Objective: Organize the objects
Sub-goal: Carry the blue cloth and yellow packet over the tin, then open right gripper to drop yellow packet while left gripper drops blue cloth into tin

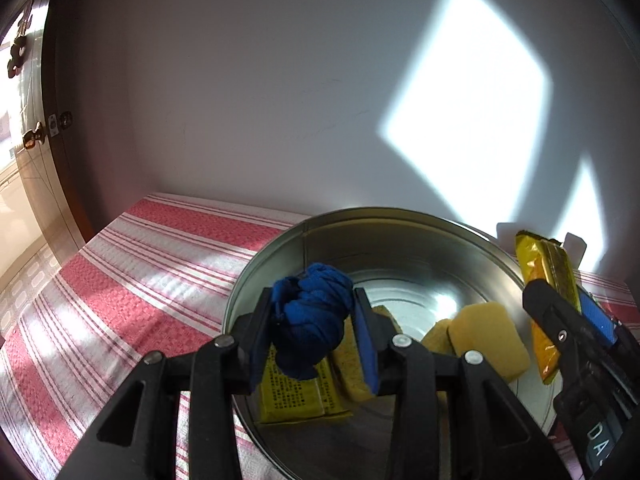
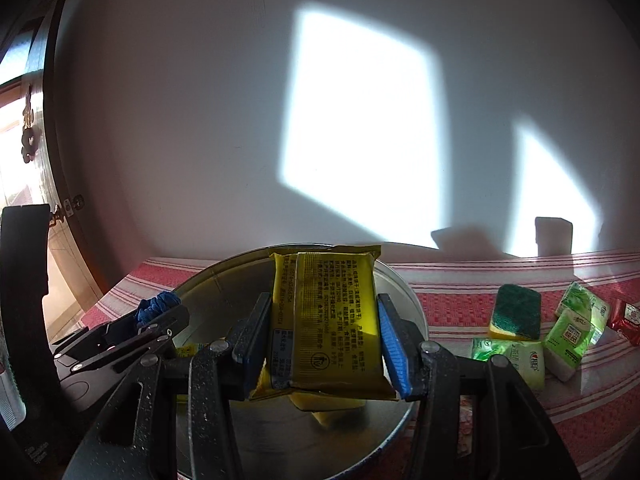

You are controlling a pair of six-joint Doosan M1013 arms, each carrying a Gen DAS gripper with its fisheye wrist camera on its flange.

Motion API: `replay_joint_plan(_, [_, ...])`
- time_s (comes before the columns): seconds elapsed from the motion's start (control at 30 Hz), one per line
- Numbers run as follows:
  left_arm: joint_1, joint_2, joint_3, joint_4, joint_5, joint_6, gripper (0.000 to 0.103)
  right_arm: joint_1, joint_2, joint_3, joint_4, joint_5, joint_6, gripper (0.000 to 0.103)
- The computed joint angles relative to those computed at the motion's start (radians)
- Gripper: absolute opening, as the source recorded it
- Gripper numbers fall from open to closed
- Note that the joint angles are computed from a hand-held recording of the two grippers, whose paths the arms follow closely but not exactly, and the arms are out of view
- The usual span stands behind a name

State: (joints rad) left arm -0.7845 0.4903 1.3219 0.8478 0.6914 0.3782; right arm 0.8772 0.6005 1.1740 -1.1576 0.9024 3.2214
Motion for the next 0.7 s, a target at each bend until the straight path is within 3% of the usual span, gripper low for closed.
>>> replay_joint_plan(0.37, [0.01,0.044,-0.068,-0.05,0.135,0.084,0.037,-0.022,0.072,-0.119,0.137,0.039,-0.135,0.053])
replay_joint_plan(0.7, [0.007,0.057,-0.083,-0.073,0.173,0.129,0.037,-0.022,0.066,-0.12,0.171,0.044,-0.18,0.053])
